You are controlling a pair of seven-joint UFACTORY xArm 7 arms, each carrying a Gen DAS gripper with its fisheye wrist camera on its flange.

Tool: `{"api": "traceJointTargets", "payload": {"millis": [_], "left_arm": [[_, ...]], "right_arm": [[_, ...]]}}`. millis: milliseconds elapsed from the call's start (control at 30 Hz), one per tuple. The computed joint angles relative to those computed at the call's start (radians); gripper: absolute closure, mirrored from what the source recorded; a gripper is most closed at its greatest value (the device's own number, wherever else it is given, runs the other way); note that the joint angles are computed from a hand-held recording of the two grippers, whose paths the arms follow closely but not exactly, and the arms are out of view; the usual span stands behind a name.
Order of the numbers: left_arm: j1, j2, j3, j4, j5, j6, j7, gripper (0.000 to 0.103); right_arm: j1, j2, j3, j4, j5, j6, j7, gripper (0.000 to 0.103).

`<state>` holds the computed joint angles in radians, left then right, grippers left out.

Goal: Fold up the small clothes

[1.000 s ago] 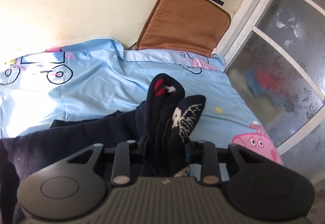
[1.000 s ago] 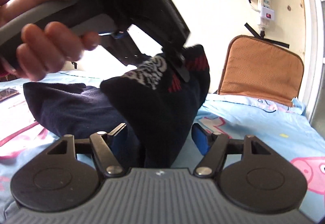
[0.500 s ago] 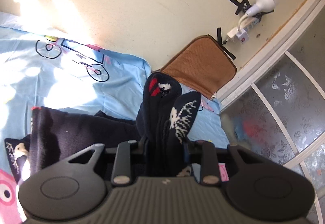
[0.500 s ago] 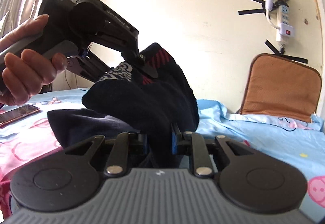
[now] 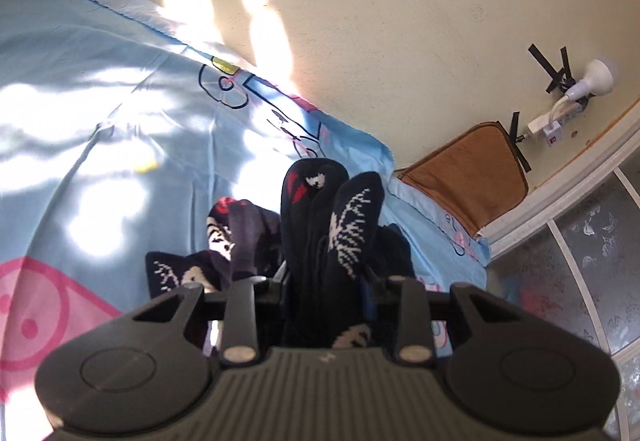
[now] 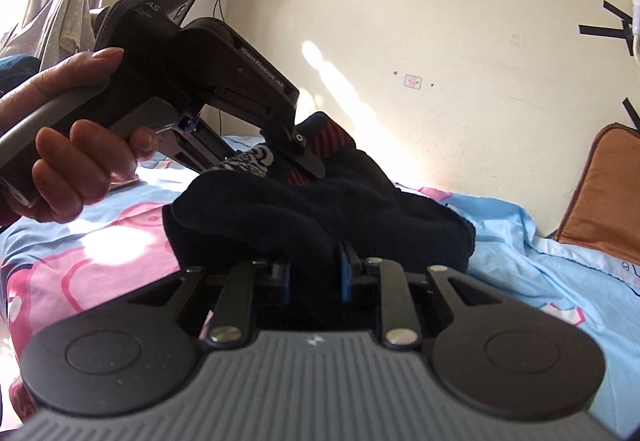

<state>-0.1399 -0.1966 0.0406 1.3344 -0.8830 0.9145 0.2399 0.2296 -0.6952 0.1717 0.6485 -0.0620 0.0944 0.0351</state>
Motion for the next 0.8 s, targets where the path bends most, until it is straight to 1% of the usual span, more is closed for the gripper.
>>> {"api": "traceJointTargets", "payload": {"millis": [33,100,133,167,233,267,300,367,433,500,567,600,667,733,800], "left_arm": [[0.003,0.0,0.002,-0.009,0.0,-0.005,0.003,0.071],[0.003,-0.003,0.001,-0.03,-0.003,-0.024,0.021,0.064],[0.002,-0.006,-0.002,-0.039,-0.001,-0.037,0.03,0.062],[0.001,-0.01,-0.005,-0.048,0.007,-0.053,0.038,0.058],[-0.004,-0.019,-0.014,-0.063,0.029,-0.086,0.049,0.055],[-0.006,-0.024,-0.02,-0.069,0.05,-0.106,0.05,0.05],[-0.003,-0.029,-0.03,-0.074,0.093,-0.129,0.032,0.038],[-0.004,-0.042,-0.045,-0.09,0.171,-0.18,0.004,0.025],[-0.021,-0.053,-0.023,-0.099,0.154,-0.181,0.024,0.025],[-0.035,-0.071,0.001,-0.112,0.113,-0.179,0.056,0.02],[-0.041,-0.096,0.007,-0.135,0.105,-0.199,0.069,0.015],[-0.043,-0.104,0.009,-0.141,0.107,-0.207,0.07,0.015],[-0.049,-0.112,0.018,-0.148,0.108,-0.204,0.07,0.014],[-0.049,-0.114,0.021,-0.153,0.118,-0.204,0.063,0.012],[-0.049,-0.107,0.024,-0.151,0.127,-0.2,0.053,0.007]], "right_arm": [[0.003,0.0,0.007,0.0,0.002,0.008,0.005,0.071],[0.028,0.012,-0.007,0.008,0.01,0.02,0.0,0.062],[0.047,0.015,-0.02,0.008,0.017,0.021,-0.006,0.053],[0.07,0.01,-0.029,0.002,0.028,0.02,-0.01,0.048],[0.105,-0.001,-0.047,-0.007,0.044,0.018,-0.019,0.044],[0.145,-0.008,-0.076,-0.012,0.06,0.01,-0.034,0.044],[0.196,-0.019,-0.114,-0.022,0.084,-0.003,-0.051,0.044],[0.297,-0.038,-0.19,-0.028,0.131,-0.018,-0.09,0.044],[0.39,-0.053,-0.256,-0.026,0.176,-0.019,-0.128,0.045],[0.443,-0.051,-0.295,-0.012,0.22,0.003,-0.149,0.049],[0.44,-0.022,-0.296,0.022,0.257,0.056,-0.148,0.07],[0.428,0.001,-0.288,0.045,0.279,0.091,-0.133,0.072],[0.442,0.039,-0.304,0.08,0.334,0.129,-0.134,0.075],[0.445,0.084,-0.308,0.117,0.377,0.144,-0.14,0.078],[0.454,0.125,-0.315,0.157,0.423,0.169,-0.152,0.078]]}}
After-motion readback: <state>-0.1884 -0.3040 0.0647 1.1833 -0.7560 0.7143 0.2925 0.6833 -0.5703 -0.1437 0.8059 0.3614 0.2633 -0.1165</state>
